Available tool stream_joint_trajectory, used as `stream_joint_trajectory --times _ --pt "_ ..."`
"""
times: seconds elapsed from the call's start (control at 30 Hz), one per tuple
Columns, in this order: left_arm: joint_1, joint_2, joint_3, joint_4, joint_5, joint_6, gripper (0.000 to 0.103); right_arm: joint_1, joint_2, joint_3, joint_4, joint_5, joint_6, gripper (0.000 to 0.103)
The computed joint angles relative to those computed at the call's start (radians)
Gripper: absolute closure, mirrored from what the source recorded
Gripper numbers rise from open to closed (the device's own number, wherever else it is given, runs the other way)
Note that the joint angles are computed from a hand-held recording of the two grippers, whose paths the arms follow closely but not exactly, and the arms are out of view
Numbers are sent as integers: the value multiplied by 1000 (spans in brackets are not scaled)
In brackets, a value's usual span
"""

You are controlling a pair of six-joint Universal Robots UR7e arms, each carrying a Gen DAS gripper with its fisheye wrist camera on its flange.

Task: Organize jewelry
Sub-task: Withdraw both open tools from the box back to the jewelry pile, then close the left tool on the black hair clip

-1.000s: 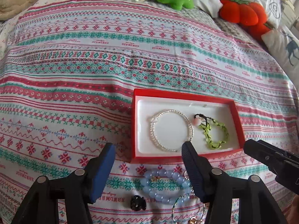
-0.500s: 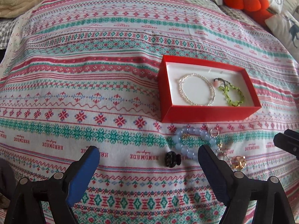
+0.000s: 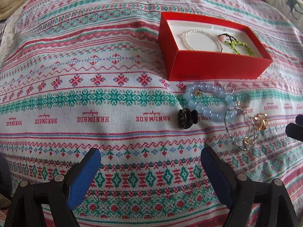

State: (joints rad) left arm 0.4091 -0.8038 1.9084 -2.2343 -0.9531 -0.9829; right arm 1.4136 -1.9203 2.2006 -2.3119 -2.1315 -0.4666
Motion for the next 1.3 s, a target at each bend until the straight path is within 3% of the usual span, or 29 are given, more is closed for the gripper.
stream_joint_trajectory --times 0.23,0.43,0.6,0.83,1.2,1.3 --pt "5 23 38 -77 -7 35 14 -29 -17 61 -68 -35 -68 36" --pt "-15 58 55 -120 56 81 14 -56 -26 98 -121 -30 -119 36" --pt "-35 90 78 -201 118 132 6 -67 -25 145 -226 -27 -212 25" --pt "-25 120 64 -257 156 157 6 -67 0 185 -362 -32 -291 15" --pt "-25 150 42 -342 153 216 41 -53 37 181 -394 -62 -270 14" --pt "-23 155 34 -344 151 214 47 -51 41 179 -394 -62 -268 14"
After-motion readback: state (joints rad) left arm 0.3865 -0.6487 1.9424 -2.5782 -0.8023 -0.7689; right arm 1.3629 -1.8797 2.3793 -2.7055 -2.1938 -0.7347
